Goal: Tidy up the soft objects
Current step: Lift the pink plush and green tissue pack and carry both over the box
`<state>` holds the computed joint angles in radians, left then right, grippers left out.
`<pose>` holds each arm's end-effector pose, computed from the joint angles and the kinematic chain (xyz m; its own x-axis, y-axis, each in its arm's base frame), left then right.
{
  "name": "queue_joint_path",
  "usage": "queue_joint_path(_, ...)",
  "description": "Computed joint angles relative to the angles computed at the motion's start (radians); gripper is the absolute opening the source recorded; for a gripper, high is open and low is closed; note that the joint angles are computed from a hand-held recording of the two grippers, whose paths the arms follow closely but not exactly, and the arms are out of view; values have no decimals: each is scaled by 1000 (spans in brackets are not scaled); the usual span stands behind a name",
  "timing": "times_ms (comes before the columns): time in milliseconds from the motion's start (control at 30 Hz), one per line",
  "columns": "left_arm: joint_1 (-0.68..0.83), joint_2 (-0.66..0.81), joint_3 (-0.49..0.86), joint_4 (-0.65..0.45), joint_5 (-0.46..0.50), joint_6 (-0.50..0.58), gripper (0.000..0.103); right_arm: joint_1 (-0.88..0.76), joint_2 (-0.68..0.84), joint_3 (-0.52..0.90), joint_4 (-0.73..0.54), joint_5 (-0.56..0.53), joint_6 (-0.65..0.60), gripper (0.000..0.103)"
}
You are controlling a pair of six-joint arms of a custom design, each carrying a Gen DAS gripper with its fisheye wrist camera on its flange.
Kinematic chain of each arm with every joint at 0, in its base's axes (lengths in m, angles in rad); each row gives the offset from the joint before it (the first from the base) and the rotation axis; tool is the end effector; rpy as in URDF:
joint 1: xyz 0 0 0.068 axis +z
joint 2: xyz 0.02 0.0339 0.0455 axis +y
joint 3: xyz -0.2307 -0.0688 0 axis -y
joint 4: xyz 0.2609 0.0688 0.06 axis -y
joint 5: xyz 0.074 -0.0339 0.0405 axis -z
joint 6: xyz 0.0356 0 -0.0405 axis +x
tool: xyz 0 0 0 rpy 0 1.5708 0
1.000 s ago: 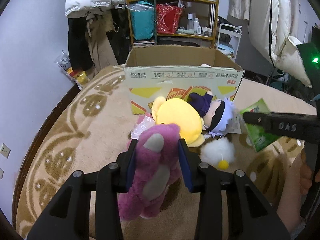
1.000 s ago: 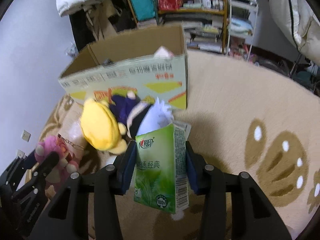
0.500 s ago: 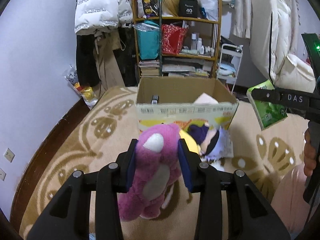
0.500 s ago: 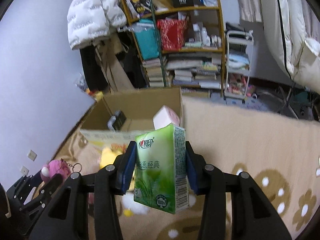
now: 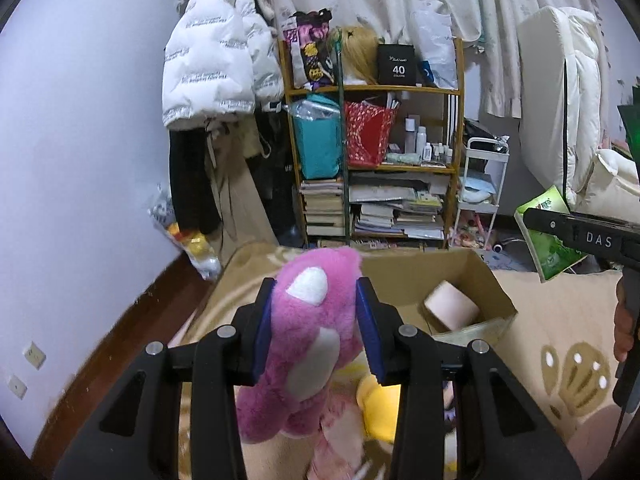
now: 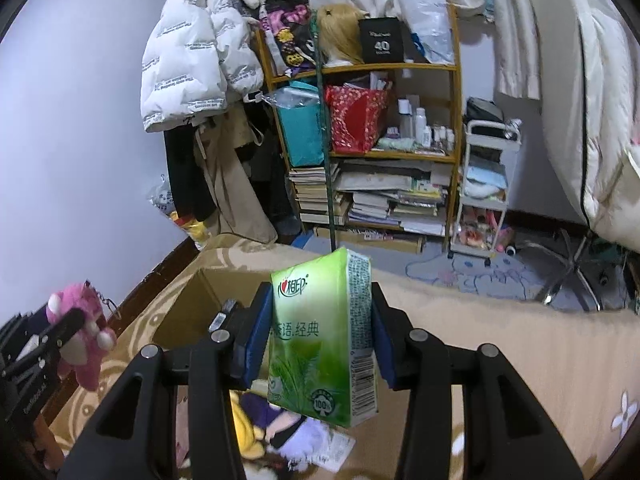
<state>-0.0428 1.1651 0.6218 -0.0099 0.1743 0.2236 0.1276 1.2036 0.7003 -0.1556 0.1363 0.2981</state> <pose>0.2756 -0.0180 0.1847 -0.4698 0.2387 -0.8499 0.3012 0.9483 0.0998 0.2794 0.0310 0.1886 -0.5862 0.2182 -0.7802 0.1597 0.9753 0.1527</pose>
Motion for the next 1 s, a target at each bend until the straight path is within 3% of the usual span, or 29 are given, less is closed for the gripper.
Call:
queue_joint_path(300, -76, 276, 164, 122, -51, -25, 38, 9, 186, 105, 80, 17, -56, 48)
queue_joint_path(433, -107, 393, 225, 155, -77, -46, 38, -4, 253, 87, 167, -42, -32, 49)
queue_joint_path(667, -130, 533, 308, 118, -95, -51, 39, 9, 392, 113, 191, -36, -18, 49)
queue_joint_path(900, -105, 583, 382, 46, 17, -87, 39, 1, 461, 154, 152, -73, 10, 52)
queue_joint_path(967, -104, 590, 393, 28, 12, -91, 43, -3, 458, 152, 150, -80, 14, 52)
queue_joint_path(1000, -103, 594, 402, 9, 10, -101, 58, -4, 453, 146, 151, -83, 14, 52)
